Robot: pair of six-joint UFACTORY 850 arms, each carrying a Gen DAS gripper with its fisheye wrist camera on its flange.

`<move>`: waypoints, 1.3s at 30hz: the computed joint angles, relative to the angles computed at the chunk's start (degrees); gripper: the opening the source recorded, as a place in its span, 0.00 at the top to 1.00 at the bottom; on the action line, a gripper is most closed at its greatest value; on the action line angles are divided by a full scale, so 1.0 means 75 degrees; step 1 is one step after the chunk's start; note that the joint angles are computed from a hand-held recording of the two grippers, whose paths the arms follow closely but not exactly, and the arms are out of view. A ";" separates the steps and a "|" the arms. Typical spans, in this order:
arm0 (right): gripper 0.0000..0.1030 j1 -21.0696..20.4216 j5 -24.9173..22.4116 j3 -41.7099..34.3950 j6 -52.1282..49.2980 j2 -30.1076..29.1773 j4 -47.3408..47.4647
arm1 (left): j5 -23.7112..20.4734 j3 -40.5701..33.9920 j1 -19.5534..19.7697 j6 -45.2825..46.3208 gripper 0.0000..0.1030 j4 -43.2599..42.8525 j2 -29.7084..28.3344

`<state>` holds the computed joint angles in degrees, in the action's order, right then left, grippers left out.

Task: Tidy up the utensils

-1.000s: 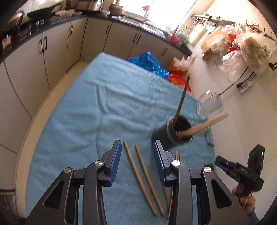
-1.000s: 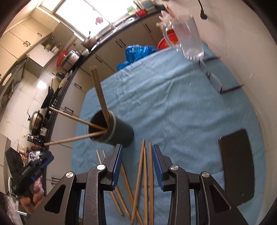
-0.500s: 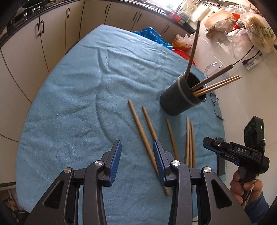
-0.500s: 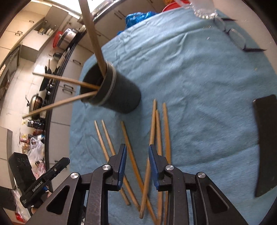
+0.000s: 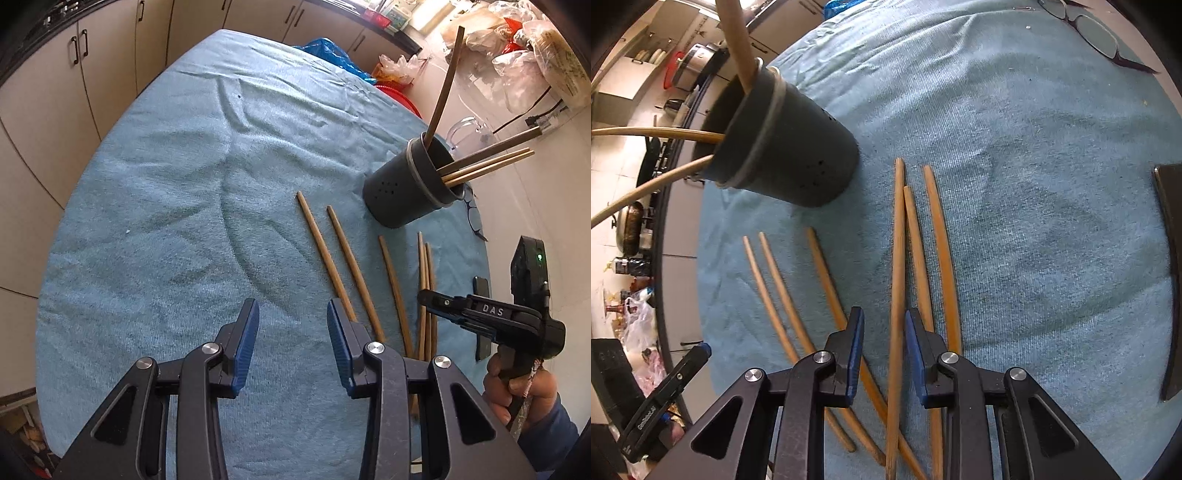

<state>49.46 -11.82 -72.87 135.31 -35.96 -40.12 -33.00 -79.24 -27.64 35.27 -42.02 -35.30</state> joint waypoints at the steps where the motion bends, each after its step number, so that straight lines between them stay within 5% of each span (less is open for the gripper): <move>1: 0.76 -0.0017 -0.0038 -0.0103 -0.0222 -0.0069 0.0203 | -0.0020 -0.0029 -0.0005 0.0002 0.64 0.0020 -0.0020; 9: 0.78 -0.0284 -0.0889 -0.0818 -0.2014 -0.0463 0.1331 | -0.0265 -0.0440 -0.0086 -0.0194 0.64 0.0398 -0.0346; 12: 0.92 -0.0311 -0.1124 -0.1028 -0.2812 -0.0588 0.1866 | -0.0370 -0.0664 -0.0117 -0.0342 0.64 0.0535 -0.0521; 16: 0.93 -0.0230 -0.0825 -0.0826 -0.2518 -0.0492 0.1580 | -0.0683 -0.1139 -0.0188 -0.0665 0.64 0.0711 -0.0883; 19: 0.93 -0.0067 -0.0643 -0.0566 -0.0959 -0.0282 0.0177 | -0.0822 -0.1429 -0.0272 -0.0935 0.64 0.0843 -0.1107; 27: 0.93 0.0480 -0.1502 -0.0025 0.1307 0.0419 -0.2196 | -0.1162 -0.2547 -0.0550 -0.2236 0.65 0.1529 -0.1886; 33: 0.93 0.0712 -0.1945 0.0369 0.1684 0.0892 -0.2639 | -0.1350 -0.3150 -0.0749 -0.3163 0.80 0.2248 -0.2297; 35: 0.93 0.0788 -0.2078 0.0596 0.1840 0.1140 -0.2816 | -0.1318 -0.3136 -0.0807 -0.3227 0.92 0.2358 -0.2306; 39: 0.93 0.0900 -0.2365 0.0756 0.2034 0.1377 -0.3131 | -0.0803 -0.2666 -0.0891 -0.3177 0.94 0.2442 -0.2021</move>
<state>56.21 -29.56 -67.20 150.56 -25.63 -63.60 -39.03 -99.24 -34.32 11.43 -23.70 -50.46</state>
